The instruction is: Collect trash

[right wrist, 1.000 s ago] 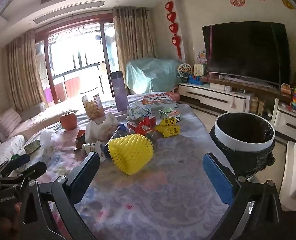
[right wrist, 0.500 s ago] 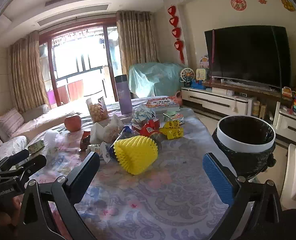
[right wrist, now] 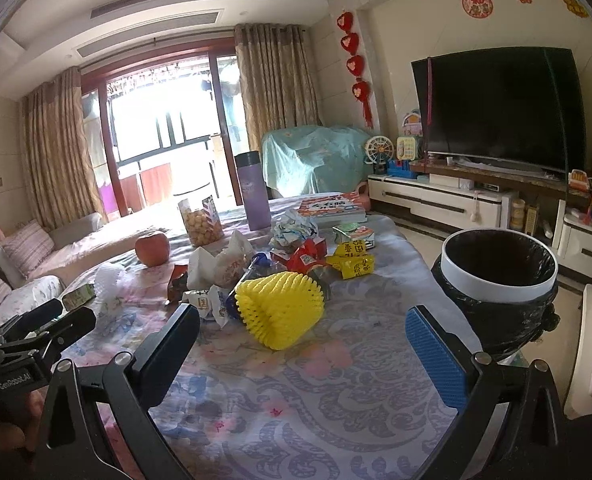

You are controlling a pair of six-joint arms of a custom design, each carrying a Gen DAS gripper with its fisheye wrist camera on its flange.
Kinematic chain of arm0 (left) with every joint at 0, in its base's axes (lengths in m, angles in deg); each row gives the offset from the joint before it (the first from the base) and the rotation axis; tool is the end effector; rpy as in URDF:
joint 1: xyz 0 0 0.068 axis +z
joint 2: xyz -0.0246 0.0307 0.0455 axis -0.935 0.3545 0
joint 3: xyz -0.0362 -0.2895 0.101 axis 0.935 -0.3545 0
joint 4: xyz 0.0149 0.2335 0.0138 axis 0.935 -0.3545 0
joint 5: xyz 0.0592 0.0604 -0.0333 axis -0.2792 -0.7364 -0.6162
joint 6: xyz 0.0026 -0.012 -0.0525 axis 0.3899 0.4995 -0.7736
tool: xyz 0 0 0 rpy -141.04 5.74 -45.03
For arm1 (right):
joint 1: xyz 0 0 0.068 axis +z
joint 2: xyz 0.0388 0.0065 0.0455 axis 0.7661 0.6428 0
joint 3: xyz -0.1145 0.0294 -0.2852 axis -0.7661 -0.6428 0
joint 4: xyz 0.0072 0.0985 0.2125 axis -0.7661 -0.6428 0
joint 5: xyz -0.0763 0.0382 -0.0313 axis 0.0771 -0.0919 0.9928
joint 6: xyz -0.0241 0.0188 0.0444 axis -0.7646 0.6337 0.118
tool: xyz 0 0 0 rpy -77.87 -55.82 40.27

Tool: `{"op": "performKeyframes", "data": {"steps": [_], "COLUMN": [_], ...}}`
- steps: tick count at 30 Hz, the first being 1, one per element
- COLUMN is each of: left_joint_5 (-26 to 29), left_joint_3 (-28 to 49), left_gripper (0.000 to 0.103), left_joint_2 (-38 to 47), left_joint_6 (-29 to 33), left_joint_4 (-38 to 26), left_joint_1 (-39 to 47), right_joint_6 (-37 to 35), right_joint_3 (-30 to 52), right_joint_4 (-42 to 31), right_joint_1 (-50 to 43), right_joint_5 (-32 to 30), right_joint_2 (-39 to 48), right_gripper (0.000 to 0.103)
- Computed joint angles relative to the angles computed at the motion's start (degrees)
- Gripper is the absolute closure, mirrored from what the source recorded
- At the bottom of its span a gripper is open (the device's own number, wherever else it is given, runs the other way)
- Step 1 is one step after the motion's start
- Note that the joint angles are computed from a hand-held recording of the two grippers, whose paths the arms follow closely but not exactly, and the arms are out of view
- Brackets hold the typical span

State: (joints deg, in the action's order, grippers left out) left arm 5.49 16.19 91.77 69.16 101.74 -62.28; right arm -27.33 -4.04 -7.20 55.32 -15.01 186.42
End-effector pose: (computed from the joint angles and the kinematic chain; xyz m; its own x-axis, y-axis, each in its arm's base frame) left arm 0.2952 0.0259 0.1336 -0.4278 -0.0231 -0.9036 0.1474 0.9845 -0.0950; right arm 0.2765 0.0287 0.1188 -0.4319 0.0902 -0.8974 -0.1117 0.9820 0.1525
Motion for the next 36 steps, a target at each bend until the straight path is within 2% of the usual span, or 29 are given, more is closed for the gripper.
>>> {"op": "performKeyframes", "data": {"steps": [36], "left_joint_5": [1.01], "left_joint_3": [-0.05], "left_gripper": [0.001], "left_joint_2": [1.38], "left_joint_6": [0.32], "left_joint_4": [0.9], "left_joint_1": [1.05], "right_joint_6": [0.96], "right_joint_3": [0.66], "right_joint_4": [-1.05], "right_joint_1": [-0.79], "right_joint_5": [-2.71], "right_joint_2": [0.99], "right_gripper": [0.0]}}
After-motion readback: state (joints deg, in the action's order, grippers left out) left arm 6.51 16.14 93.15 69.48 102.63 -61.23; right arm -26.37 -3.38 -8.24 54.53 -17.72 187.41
